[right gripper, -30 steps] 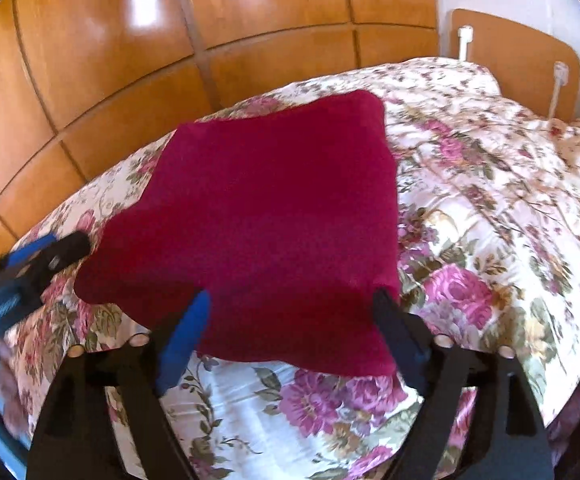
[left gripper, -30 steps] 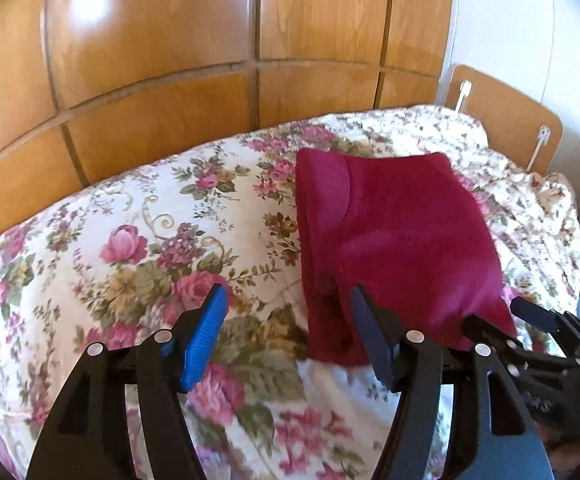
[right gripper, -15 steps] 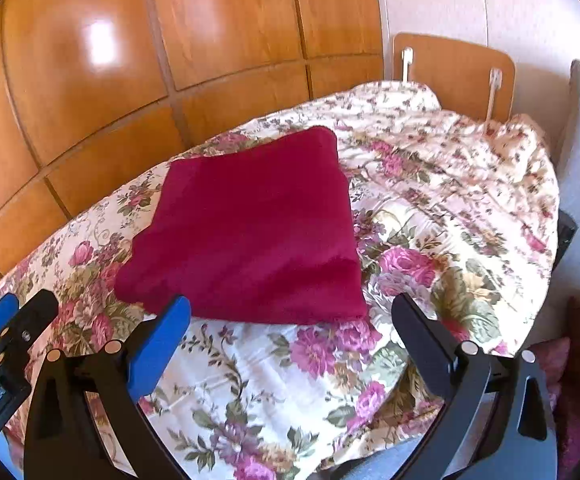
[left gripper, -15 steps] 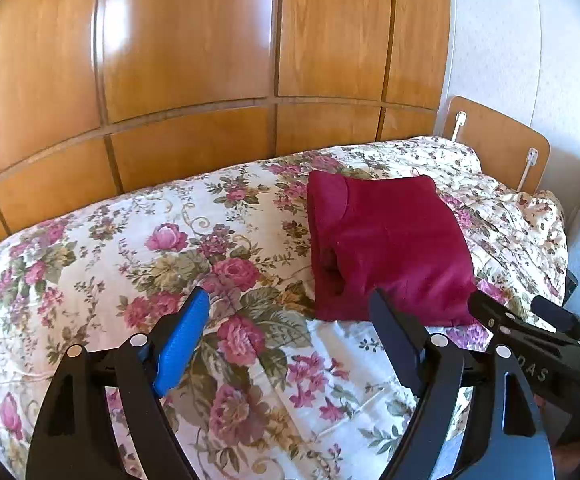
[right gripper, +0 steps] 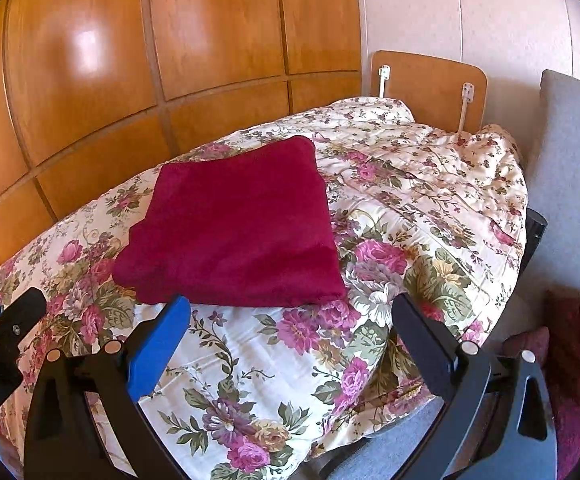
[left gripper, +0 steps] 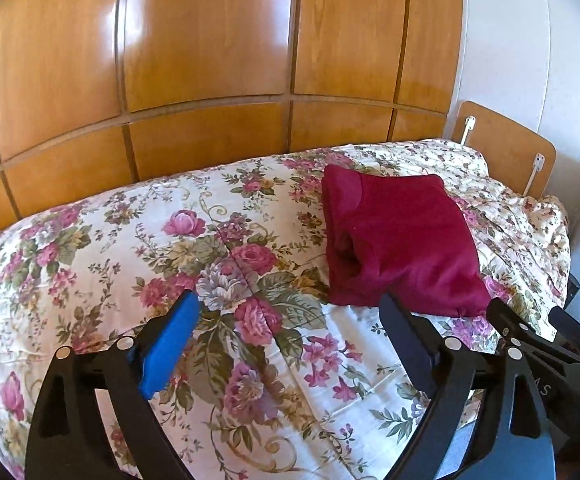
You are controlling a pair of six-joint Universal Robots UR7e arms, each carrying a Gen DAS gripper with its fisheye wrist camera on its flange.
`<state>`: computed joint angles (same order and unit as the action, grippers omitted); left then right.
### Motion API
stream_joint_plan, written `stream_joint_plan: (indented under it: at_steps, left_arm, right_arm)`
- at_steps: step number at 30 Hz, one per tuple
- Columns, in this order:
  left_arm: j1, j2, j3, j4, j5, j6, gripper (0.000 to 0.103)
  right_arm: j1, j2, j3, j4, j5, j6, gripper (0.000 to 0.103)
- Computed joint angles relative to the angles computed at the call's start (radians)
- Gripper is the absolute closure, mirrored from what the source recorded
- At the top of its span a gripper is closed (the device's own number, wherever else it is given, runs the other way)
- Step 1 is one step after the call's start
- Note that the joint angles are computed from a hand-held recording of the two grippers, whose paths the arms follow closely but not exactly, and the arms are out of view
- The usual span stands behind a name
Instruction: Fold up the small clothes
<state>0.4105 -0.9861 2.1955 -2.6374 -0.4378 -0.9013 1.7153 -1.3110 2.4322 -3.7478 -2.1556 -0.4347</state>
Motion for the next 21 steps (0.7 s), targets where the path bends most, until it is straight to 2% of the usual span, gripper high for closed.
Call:
stream_joint_plan:
  at_steps: [8, 21]
  left_arm:
    - [-0.005, 0.015, -0.011, -0.040, 0.014, 0.055, 0.009]
    - [0.004, 0.064, -0.048, -0.107, -0.006, 0.141, 0.007]
  right_arm:
    - [0.000, 0.018, -0.003, -0.044, 0.007, -0.036, 0.002]
    - [-0.014, 0.008, -0.013, -0.032, -0.002, -0.025, 0.002]
